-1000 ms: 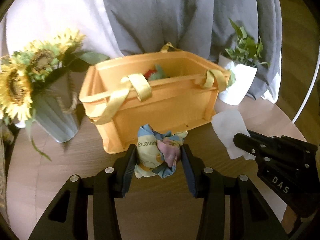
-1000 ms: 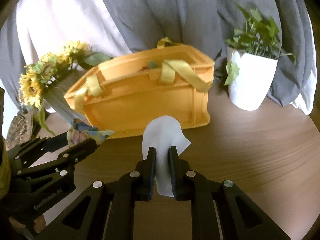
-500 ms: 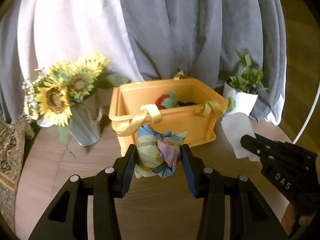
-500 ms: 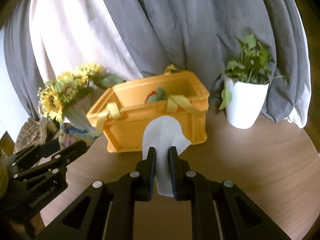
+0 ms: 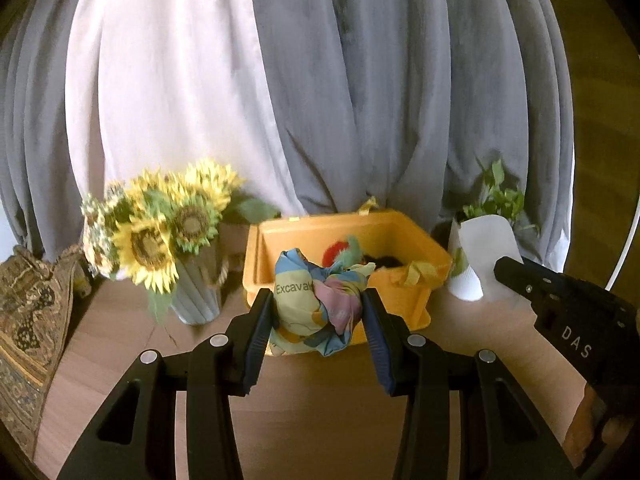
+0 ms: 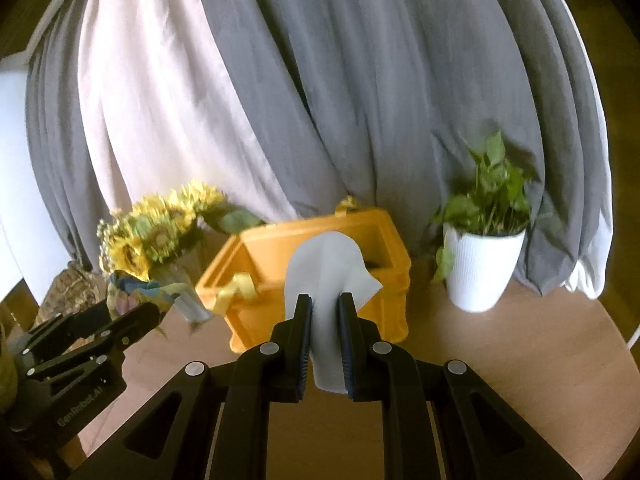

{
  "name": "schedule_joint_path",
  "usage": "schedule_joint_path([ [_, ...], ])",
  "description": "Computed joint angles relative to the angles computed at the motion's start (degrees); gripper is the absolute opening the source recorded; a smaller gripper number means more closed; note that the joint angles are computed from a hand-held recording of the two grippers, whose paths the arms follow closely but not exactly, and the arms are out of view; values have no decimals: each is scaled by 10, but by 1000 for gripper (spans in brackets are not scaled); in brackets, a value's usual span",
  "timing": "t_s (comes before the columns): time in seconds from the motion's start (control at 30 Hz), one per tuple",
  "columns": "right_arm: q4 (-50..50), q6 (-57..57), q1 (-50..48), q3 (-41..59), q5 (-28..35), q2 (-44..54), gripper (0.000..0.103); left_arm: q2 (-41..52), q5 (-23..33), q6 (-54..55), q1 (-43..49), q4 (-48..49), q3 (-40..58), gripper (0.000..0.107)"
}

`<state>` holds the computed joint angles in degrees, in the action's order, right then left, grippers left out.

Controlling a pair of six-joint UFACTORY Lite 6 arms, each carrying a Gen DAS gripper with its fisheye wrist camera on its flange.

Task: Organize soft objects
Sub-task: 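Lift the napkin and cloth with both tools and carry them over the crate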

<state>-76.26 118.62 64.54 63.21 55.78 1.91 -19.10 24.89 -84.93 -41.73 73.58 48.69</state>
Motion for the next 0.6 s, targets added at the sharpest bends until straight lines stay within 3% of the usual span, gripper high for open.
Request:
schedule_joint_path([
  [0.2, -24, -21, 1, 23, 20, -7, 15, 4, 21, -18, -7, 34, 33, 44],
  [0.6, -71, -39, -26, 67, 12, 2, 15, 51, 5, -60, 17, 105, 108, 44],
])
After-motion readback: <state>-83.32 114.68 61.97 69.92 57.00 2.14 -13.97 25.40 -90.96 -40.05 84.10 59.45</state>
